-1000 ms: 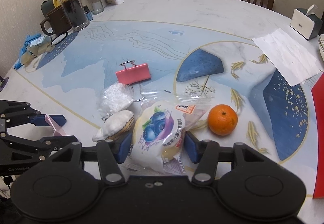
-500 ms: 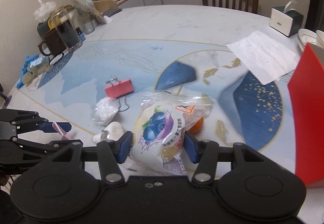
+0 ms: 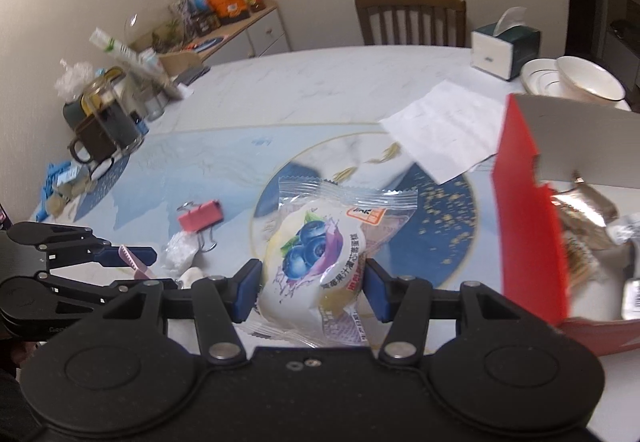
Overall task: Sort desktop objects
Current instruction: 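Carry the pink comb and bread bag into the red box and open both tools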
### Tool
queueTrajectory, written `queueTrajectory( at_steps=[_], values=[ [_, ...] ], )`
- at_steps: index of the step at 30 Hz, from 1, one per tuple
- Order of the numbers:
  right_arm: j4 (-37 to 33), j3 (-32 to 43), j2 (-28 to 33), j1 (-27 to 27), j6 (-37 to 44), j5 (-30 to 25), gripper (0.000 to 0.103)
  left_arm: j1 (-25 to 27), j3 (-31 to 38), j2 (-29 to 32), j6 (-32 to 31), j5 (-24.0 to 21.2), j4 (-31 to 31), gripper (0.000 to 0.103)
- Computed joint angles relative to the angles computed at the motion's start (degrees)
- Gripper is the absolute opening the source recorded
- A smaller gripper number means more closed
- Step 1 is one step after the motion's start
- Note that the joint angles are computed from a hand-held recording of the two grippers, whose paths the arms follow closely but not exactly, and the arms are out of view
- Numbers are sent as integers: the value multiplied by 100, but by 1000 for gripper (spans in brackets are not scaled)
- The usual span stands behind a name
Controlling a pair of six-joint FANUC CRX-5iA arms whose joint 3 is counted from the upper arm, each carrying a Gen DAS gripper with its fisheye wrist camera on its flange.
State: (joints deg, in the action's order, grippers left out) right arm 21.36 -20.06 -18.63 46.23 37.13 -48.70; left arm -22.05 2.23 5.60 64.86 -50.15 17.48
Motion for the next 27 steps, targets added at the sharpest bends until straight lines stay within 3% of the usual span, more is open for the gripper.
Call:
queueTrajectory(
  at_steps=[14,27],
  values=[
    [-158,-280,-778,-591,354,-166,53,-724,1110,707,3,-28,6,41],
    [-386,-460,-1302,-1478,840,-235,53,-1414,2449,1602,-18,-72,-50,41]
  ],
)
